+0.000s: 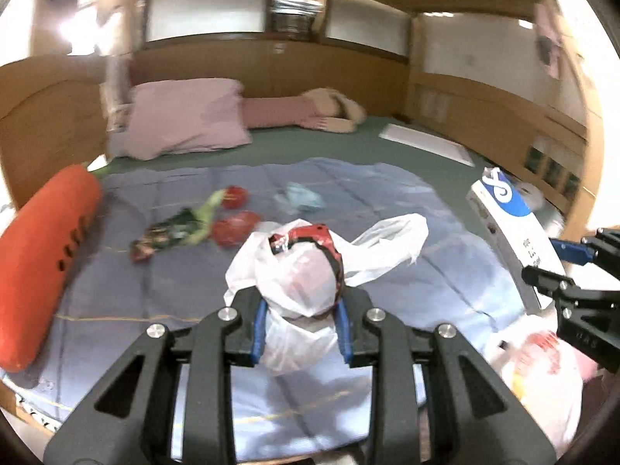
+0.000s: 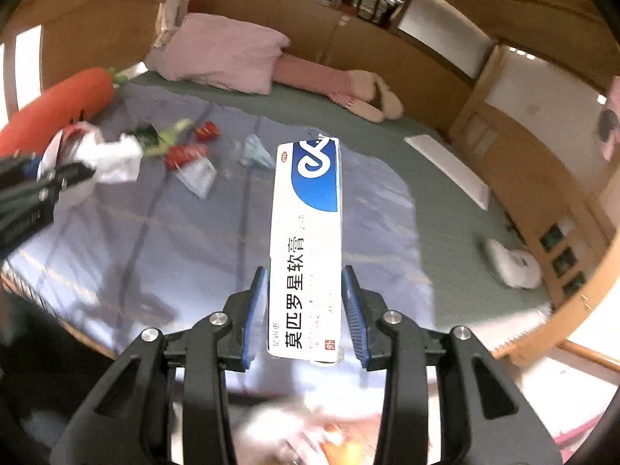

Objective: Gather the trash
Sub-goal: 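Carry tissue and medicine box over the white trash bag and open both tools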

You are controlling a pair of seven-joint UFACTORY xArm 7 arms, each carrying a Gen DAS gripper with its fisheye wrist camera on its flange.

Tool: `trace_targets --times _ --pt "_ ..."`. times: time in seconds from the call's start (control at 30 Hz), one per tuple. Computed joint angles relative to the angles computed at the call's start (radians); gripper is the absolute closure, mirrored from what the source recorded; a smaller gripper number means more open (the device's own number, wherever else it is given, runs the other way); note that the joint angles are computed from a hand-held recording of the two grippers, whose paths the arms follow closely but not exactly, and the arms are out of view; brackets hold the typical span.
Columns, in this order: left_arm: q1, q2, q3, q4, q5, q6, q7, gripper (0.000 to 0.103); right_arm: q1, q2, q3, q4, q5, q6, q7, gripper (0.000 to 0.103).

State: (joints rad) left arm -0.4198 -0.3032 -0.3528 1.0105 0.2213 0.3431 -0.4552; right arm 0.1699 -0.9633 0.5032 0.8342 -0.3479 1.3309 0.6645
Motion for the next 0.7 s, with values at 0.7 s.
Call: trace_targets --times 0.7 --pt "-0.418 0.120 0.091 0.102 -0.683 0.127 0.765 0.071 -0.137 -0.627 -0.203 -0.083 0.177 0.488 0.033 0.048"
